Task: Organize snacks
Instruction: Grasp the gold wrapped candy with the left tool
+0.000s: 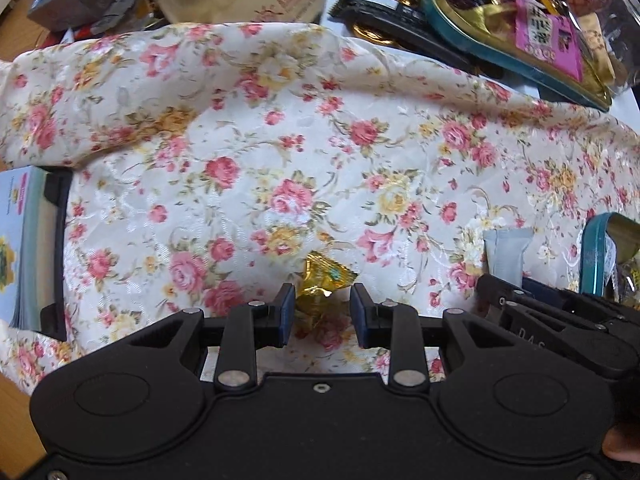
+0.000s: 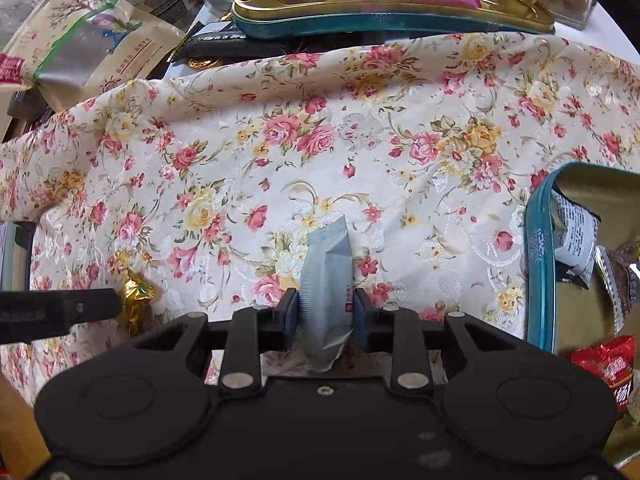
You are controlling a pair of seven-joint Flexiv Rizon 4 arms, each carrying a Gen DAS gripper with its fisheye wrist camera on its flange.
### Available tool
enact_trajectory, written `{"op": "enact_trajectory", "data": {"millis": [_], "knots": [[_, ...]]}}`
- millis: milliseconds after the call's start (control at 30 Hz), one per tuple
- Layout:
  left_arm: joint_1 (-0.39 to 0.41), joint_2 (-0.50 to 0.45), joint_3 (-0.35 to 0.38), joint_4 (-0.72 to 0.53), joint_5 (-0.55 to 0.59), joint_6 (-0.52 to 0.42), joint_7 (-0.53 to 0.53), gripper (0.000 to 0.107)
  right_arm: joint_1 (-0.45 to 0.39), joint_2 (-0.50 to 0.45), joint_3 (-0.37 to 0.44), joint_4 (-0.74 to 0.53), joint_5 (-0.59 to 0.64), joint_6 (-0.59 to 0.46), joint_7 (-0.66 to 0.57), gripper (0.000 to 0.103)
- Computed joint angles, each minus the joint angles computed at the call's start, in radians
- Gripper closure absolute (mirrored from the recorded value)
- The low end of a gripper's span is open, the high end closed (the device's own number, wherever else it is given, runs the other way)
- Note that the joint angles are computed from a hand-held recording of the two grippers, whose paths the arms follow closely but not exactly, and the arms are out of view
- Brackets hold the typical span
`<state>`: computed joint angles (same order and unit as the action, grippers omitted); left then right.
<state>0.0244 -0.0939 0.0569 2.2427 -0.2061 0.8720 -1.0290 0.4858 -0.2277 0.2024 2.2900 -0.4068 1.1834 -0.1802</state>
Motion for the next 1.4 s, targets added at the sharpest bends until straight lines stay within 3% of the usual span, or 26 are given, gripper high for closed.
{"op": "enact_trajectory", "data": {"millis": [200, 433, 800, 933, 1000, 1200, 1267, 1400], "knots": [[-0.016, -0.027, -0.002, 0.007, 0.064, 0.058, -0.067, 0.066, 0.003, -0.006, 0.005, -0.010, -0.010, -0.019, -0.040, 0.073], [-0.024, -0.051, -0.001, 0.002, 0.113, 0.057, -0.114, 0.065, -0.001, 0.002, 0.012, -0.007, 0.021, -0.016, -0.044, 0.077], [-0.039, -0.039, -0.012, 0.038, 0.121, 0.126, -0.091, 0.065, -0.007, 0.016, 0.036, -0.018, 0.118, -0.045, -0.074, 0.077], [-0.024, -0.034, -0.014, 0.042, 0.063, 0.105, -0.044, 0.076, -0.006, 0.023, 0.037, -0.022, 0.130, -0.058, -0.068, 0.077], [-0.019, -0.038, -0.010, 0.037, 0.054, 0.100, -0.039, 0.076, -0.006, 0.024, 0.037, -0.023, 0.132, -0.060, -0.065, 0.077], [0.005, -0.049, -0.011, 0.025, -0.021, 0.067, 0.003, 0.069, -0.005, 0.023, 0.039, -0.028, 0.141, -0.068, -0.061, 0.077], [0.009, -0.051, -0.011, 0.025, -0.038, 0.063, 0.020, 0.063, -0.005, 0.023, 0.039, -0.029, 0.144, -0.066, -0.060, 0.077], [-0.002, -0.045, -0.012, 0.044, -0.028, 0.097, 0.030, 0.055, -0.003, 0.021, 0.039, -0.032, 0.142, -0.061, -0.066, 0.077]]}}
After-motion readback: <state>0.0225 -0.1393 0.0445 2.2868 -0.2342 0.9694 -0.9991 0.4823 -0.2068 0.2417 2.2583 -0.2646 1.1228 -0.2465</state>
